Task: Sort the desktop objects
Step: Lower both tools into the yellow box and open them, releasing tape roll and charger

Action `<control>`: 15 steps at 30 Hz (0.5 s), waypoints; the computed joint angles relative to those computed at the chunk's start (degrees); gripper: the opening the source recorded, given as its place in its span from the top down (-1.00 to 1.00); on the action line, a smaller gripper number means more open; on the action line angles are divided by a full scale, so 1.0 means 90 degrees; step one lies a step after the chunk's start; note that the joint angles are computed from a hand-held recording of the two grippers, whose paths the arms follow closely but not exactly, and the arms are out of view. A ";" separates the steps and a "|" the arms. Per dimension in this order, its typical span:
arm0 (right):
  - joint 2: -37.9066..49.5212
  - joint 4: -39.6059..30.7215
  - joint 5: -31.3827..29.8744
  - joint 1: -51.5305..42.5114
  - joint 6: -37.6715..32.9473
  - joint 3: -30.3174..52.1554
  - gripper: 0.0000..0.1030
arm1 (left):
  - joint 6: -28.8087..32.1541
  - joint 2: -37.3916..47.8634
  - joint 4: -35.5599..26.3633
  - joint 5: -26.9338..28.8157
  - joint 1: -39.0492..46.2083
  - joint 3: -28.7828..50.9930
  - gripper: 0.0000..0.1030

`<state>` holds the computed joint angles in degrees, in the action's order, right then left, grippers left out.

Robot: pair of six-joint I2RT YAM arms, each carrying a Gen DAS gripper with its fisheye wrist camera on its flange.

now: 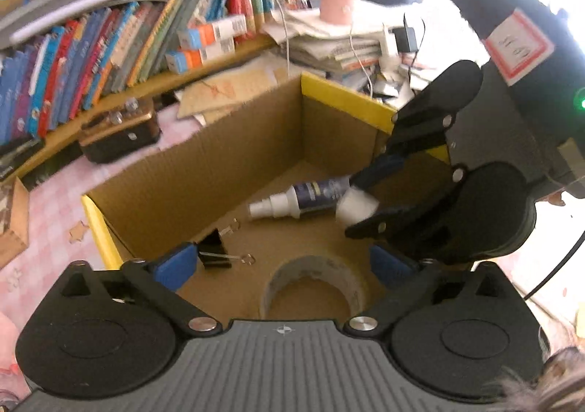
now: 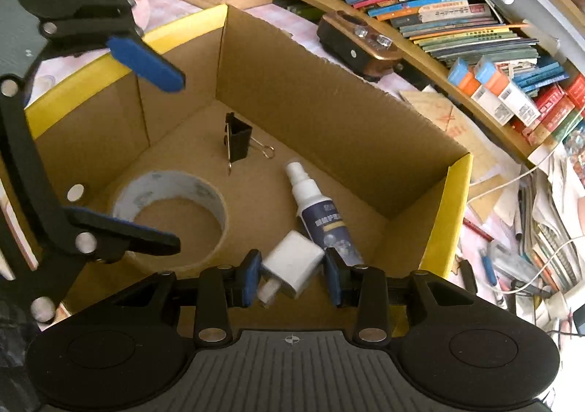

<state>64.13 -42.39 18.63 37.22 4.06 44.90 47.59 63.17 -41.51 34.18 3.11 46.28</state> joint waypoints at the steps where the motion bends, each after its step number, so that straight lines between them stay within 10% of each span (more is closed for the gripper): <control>1: -0.0037 0.0005 0.0019 0.0014 0.0046 -0.0010 0.27 | 0.0004 -0.0063 0.0021 0.0039 0.0053 -0.0045 -1.00; 15: -0.1275 -0.0946 0.2009 0.1801 0.3051 -0.0001 -0.02 | -0.0044 -0.1055 0.0000 0.0608 0.0762 -0.0527 -1.00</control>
